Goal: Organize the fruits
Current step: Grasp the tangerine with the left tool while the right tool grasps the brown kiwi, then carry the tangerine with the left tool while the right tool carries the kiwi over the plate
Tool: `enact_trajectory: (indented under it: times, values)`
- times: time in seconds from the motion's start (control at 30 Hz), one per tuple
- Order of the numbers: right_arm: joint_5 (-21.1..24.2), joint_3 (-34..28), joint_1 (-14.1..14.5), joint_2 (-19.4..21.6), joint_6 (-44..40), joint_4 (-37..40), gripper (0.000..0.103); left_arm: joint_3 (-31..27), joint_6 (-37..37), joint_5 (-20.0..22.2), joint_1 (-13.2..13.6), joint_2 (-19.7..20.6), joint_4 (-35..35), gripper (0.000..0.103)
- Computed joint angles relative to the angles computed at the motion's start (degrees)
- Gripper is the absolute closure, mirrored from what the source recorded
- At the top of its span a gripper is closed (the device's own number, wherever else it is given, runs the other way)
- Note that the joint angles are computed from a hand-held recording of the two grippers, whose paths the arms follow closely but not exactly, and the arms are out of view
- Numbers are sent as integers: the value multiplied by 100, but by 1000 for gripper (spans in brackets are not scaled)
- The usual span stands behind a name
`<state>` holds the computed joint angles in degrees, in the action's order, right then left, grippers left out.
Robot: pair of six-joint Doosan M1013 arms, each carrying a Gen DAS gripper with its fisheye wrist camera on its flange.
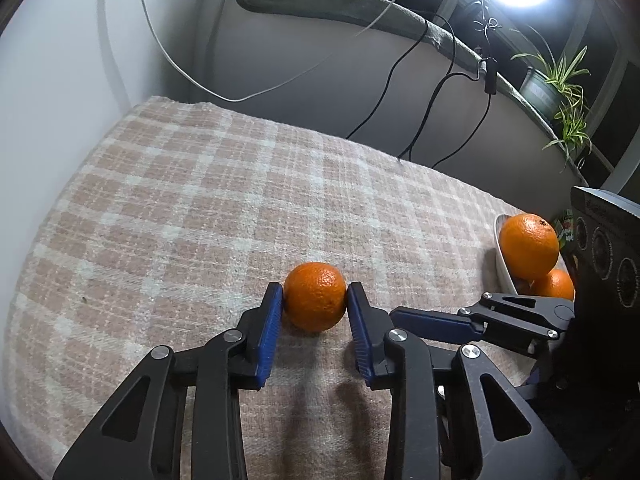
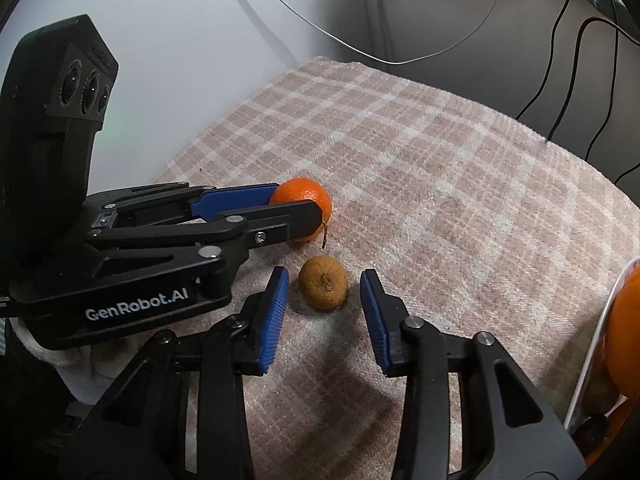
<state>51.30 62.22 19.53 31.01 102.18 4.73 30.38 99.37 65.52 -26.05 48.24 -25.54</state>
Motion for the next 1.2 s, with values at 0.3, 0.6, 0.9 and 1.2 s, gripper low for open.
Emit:
enact_trajectory:
  times: [0.3, 0.6, 0.9, 1.2]
  values:
    - [-34, -24, -28, 37, -36, 116, 77, 84, -14, -66, -6, -56, 31, 73]
    - [-267, 237, -29, -185, 16, 7, 77, 295, 28, -227, -14, -204, -56, 73]
    - [-623, 665, -62, -586, 228, -239, 77, 597, 204, -458, -80, -436, -232, 73]
    - [-1024, 1092, -46, -1030, 682, -660, 77, 938, 512, -756, -207, -718, -430, 73]
